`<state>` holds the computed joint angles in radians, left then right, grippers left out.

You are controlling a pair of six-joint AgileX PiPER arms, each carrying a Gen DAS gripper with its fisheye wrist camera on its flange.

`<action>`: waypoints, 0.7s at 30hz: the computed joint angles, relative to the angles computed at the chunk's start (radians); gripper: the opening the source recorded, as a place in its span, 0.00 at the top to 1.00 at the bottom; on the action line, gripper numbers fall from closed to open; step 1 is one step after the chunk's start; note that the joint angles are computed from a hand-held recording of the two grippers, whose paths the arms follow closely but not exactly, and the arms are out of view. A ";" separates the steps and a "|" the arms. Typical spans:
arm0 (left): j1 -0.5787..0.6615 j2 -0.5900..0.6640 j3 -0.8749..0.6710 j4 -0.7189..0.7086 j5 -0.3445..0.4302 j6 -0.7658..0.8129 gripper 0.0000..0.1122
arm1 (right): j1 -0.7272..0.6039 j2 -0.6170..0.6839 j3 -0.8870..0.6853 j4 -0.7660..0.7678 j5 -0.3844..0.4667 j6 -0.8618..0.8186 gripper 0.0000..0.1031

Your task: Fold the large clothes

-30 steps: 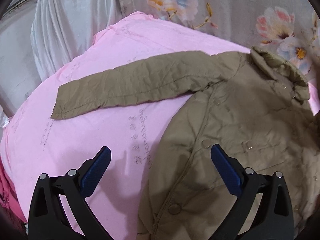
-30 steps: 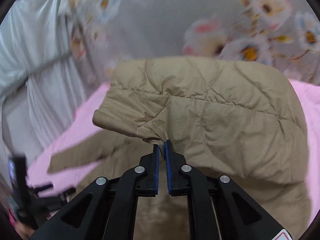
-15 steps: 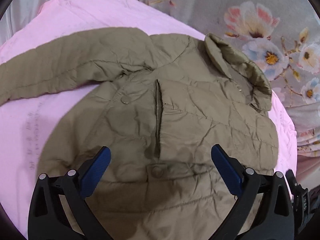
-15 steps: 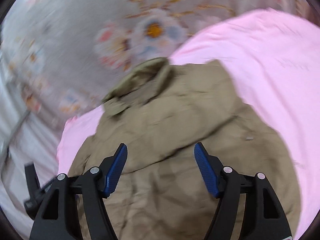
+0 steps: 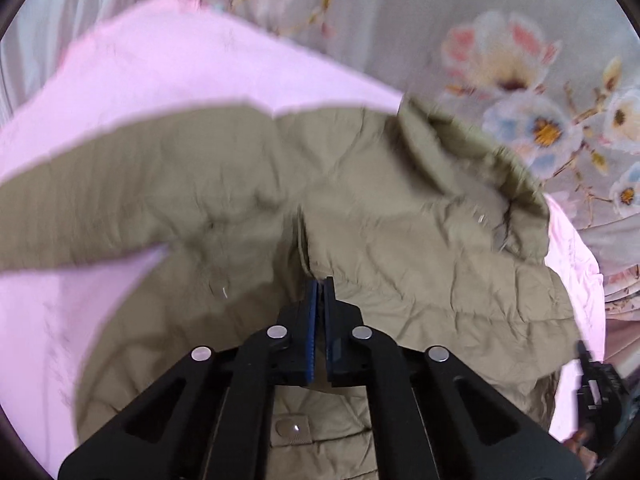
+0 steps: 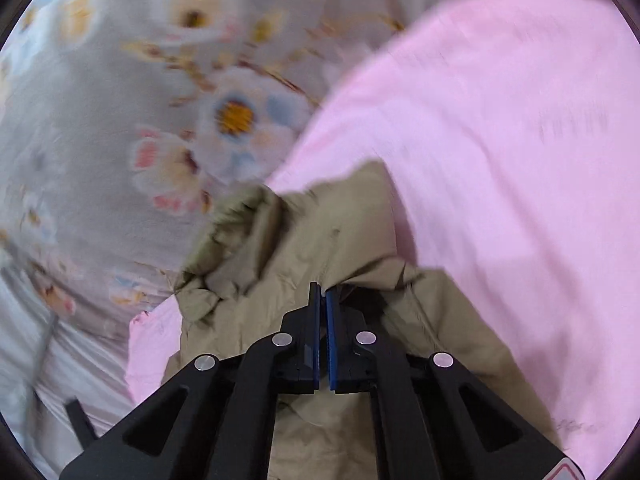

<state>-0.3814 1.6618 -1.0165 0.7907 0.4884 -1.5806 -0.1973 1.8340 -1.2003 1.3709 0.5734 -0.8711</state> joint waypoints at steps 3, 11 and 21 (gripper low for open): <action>-0.040 0.040 -0.026 0.098 0.110 -0.057 1.00 | 0.075 -0.077 0.038 -0.147 -0.152 0.027 0.97; -0.020 0.144 -0.016 0.072 0.119 -0.038 0.97 | 0.107 0.066 -0.089 -0.748 -0.115 0.616 0.87; -0.132 0.042 -0.116 0.079 0.145 0.020 0.41 | 0.288 -0.132 -0.026 -1.076 -0.238 0.826 0.81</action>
<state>-0.5134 1.7038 -1.1324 0.8697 0.6330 -1.5602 0.0907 1.7016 -1.2263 0.2950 0.3359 -0.0451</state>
